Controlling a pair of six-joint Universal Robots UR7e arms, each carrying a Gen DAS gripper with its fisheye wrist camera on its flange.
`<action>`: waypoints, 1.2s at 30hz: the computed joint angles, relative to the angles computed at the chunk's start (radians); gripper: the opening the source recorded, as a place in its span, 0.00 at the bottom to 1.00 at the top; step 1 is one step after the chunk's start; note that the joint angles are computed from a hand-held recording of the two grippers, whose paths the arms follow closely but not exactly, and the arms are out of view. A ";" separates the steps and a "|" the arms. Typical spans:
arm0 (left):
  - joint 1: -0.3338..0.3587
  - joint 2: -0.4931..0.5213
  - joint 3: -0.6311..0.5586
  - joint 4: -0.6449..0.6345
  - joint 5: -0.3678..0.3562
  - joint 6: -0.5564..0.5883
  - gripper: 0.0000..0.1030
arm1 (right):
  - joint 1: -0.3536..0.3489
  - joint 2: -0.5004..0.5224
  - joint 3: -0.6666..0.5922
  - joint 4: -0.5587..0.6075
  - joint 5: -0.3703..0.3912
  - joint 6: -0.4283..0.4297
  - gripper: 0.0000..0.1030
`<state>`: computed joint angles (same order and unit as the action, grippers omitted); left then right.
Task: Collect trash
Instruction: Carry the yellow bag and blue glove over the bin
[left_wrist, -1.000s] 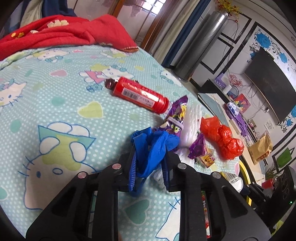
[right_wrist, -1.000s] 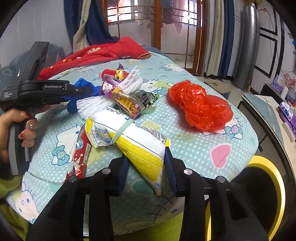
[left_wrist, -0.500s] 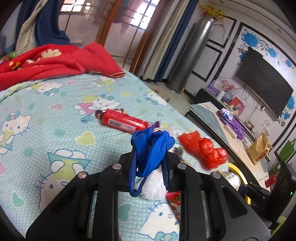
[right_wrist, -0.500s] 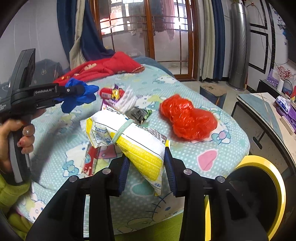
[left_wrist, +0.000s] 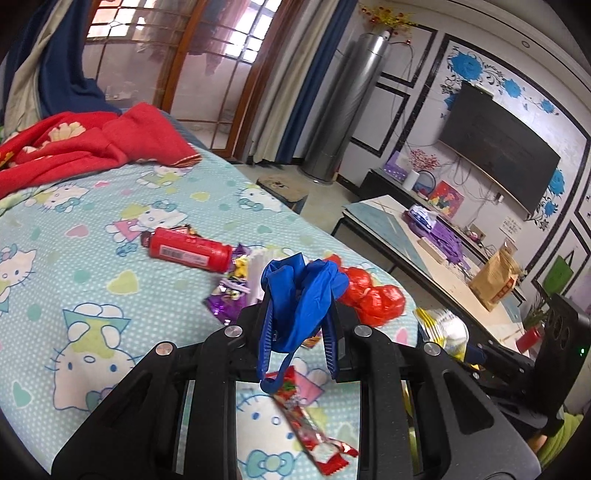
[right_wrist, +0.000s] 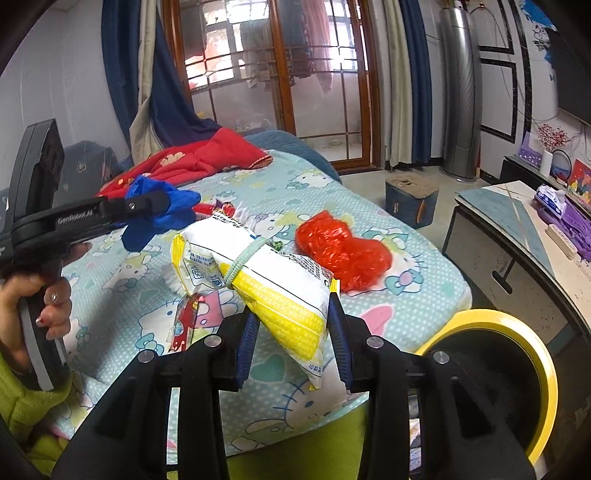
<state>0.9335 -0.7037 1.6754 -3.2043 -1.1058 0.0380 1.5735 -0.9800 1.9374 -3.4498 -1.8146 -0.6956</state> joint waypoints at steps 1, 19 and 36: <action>-0.003 0.000 0.003 -0.001 -0.002 0.001 0.16 | -0.001 -0.004 0.002 -0.005 0.001 0.002 0.34; -0.040 0.028 0.007 0.006 -0.044 0.051 0.16 | -0.025 -0.064 0.025 -0.066 -0.010 0.033 0.34; -0.068 0.072 -0.005 0.034 -0.094 0.099 0.16 | -0.070 -0.122 0.055 -0.122 -0.022 0.069 0.34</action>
